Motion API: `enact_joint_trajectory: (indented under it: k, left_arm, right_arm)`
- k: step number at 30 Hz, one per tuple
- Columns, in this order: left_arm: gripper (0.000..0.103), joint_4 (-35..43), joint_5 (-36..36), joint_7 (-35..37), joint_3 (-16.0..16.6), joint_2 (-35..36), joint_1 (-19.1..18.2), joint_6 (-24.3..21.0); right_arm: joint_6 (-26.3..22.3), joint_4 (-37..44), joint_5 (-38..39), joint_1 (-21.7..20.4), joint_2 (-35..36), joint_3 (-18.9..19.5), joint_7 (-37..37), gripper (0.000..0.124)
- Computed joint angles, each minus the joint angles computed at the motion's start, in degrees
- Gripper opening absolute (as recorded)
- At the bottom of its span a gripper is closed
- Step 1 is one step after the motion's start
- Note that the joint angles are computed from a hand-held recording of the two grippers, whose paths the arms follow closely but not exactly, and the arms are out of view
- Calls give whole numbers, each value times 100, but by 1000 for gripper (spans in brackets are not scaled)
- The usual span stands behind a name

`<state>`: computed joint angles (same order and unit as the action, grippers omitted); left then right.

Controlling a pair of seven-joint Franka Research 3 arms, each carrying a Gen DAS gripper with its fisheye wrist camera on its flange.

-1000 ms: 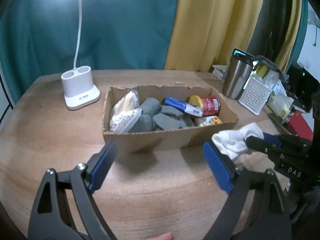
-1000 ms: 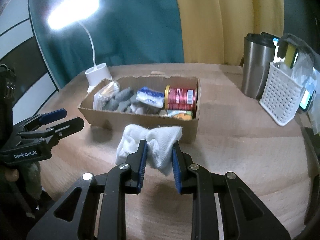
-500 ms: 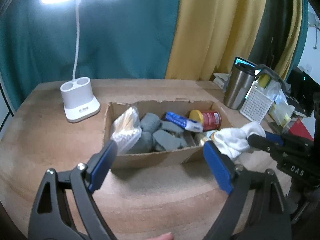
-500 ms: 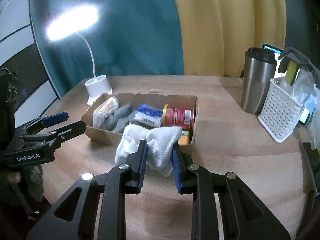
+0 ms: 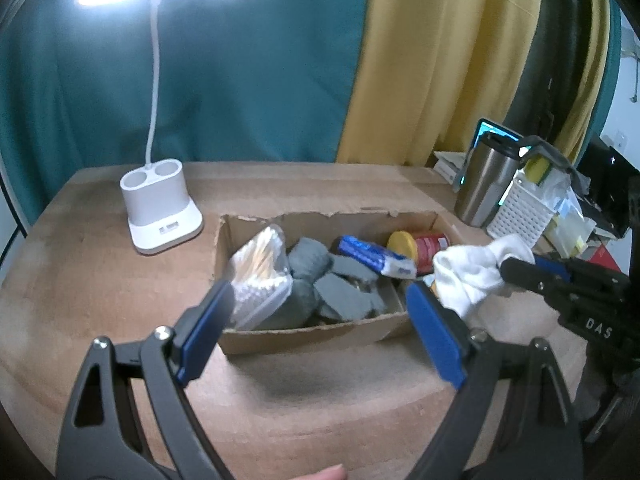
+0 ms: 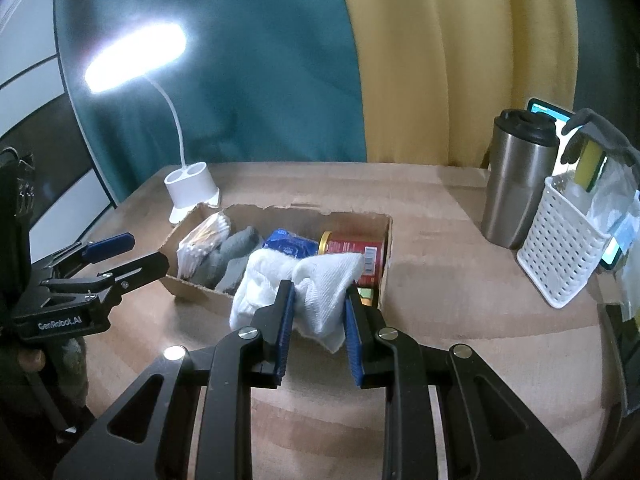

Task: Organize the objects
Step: 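Lift and carry the white towel over the box with the right gripper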

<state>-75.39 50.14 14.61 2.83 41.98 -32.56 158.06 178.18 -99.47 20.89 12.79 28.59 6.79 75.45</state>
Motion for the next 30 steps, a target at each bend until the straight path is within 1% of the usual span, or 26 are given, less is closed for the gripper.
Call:
enact_joint_trajectory:
  k: [10, 17, 20, 30]
  left_arm:
    - [89, 295, -224, 236, -37, 213, 68, -66]
    - [89, 624, -519, 571, -91, 459, 113, -137]
    - [89, 741, -649, 691, -99, 549, 121, -177]
    - [89, 1013, -1017, 1035, -138, 788, 154, -267]
  right_arm:
    - [-188, 407, -63, 57, 242, -129, 82, 25]
    - [-324, 635, -147, 141, 423, -293, 283, 25]
    - [-380, 739, -179, 133, 513, -298, 330, 25]
    - [-749, 1104, -334, 191, 811, -411, 549, 25]
